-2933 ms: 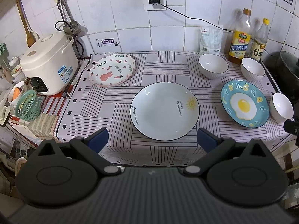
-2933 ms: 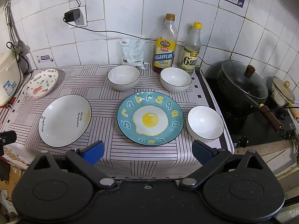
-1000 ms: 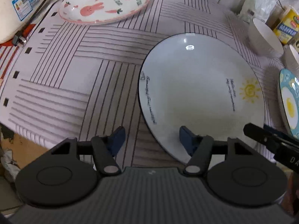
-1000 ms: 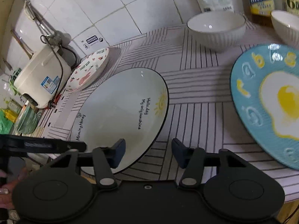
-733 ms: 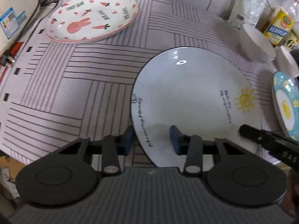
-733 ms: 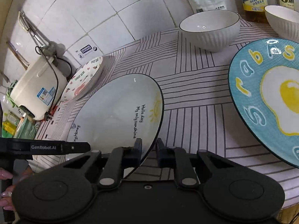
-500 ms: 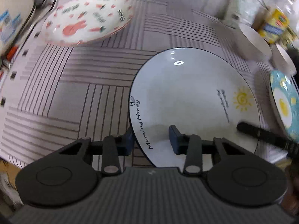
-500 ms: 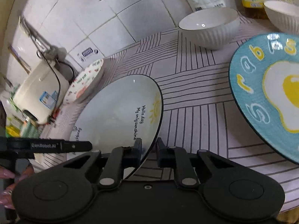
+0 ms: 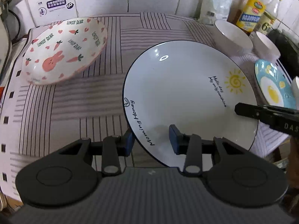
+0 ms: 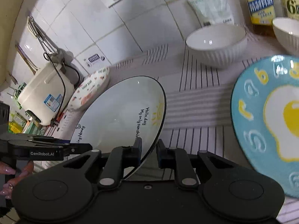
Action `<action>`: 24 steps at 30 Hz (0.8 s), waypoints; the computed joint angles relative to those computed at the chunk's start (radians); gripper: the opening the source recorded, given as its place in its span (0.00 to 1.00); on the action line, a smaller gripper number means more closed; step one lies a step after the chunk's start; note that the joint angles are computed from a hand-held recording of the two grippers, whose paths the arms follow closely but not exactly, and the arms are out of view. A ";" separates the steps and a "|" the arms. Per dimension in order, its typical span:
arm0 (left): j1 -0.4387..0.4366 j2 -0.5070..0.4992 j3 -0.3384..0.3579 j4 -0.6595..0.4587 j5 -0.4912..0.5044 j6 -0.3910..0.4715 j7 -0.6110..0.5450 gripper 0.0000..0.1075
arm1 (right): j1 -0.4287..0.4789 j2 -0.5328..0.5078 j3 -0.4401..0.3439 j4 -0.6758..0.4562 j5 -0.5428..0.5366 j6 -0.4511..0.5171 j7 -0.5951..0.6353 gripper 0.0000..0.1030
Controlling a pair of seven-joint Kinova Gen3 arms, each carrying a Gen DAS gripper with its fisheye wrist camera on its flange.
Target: Organize plates and bowls
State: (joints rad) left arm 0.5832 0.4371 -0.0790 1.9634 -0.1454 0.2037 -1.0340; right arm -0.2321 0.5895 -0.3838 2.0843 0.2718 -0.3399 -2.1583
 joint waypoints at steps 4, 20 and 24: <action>-0.137 0.019 0.110 -0.066 0.004 0.013 -0.124 0.35 | -0.038 0.007 0.050 -0.040 -0.040 -0.020 0.019 0.20; -0.362 0.213 0.258 -0.329 0.151 0.097 -0.428 0.36 | -0.144 0.125 0.171 -0.247 -0.216 0.048 0.103 0.21; -0.306 0.236 0.193 -0.366 0.149 0.110 -0.442 0.36 | -0.147 0.146 0.171 -0.310 -0.217 0.133 0.136 0.22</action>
